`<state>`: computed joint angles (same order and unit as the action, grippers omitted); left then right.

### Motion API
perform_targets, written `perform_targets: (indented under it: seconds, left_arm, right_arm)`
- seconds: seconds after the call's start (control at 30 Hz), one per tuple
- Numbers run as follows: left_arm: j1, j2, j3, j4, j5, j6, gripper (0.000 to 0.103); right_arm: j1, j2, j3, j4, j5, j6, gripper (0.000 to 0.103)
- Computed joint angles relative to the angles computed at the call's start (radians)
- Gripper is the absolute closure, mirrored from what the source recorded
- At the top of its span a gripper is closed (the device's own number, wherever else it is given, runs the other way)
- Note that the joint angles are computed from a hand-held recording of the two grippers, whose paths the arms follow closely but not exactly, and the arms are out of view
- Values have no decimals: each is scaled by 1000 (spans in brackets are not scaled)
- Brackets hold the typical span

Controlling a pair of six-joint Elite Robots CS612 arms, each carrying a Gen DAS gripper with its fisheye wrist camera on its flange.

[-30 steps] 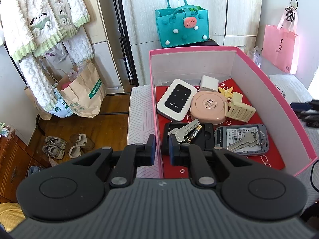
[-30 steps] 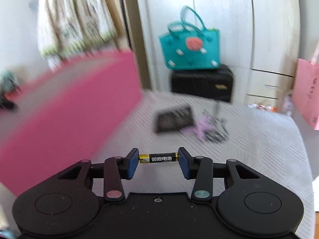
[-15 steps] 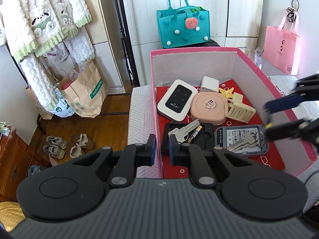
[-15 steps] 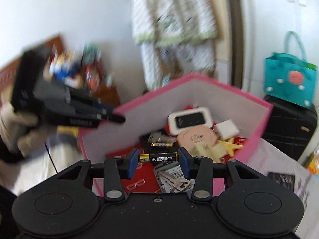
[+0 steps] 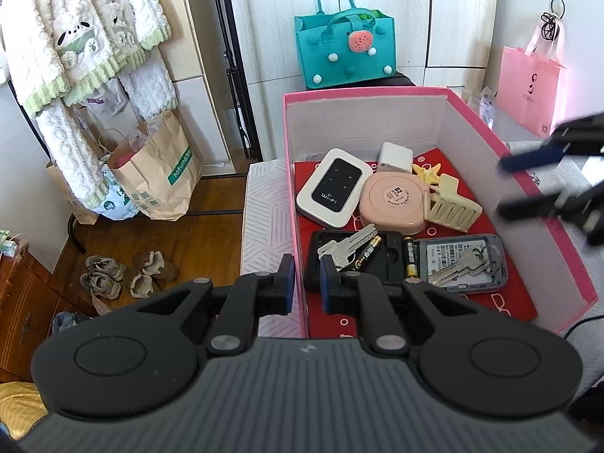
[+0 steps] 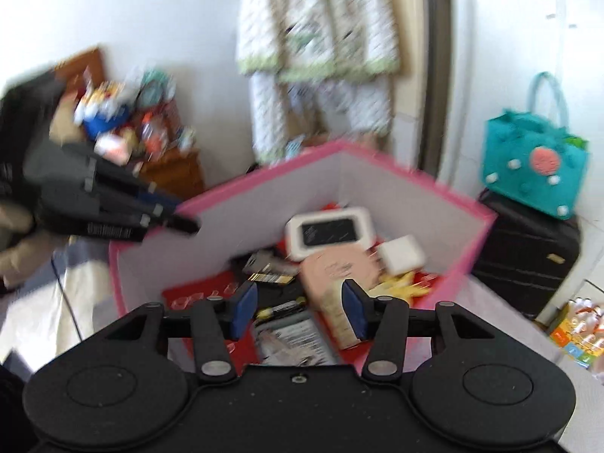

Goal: Organize rigid objects
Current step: 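Release the AA battery in the box and move to the black phone battery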

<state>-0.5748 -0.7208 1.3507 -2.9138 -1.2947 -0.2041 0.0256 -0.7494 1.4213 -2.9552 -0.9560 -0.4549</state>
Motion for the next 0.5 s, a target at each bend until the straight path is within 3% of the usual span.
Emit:
perform_targets:
  seconds: [0.1,0.23,0.37,0.5]
  left_arm:
    - [-1,0,0,0,3,5,91]
    - [-1,1,0,-1,2,2,91]
    - [-3,2,1,-3,5,-5,91]
    - [-3,1,3,-5,7,-4,91]
  right_arm:
    - [-25,-7,27,-119,-14,101,43]
    - [-46,-5,52,-233,-99,176,38]
    - [-61,6,62,-285,-211,198,37]
    - [-77,32,46,-268,-247,217,36]
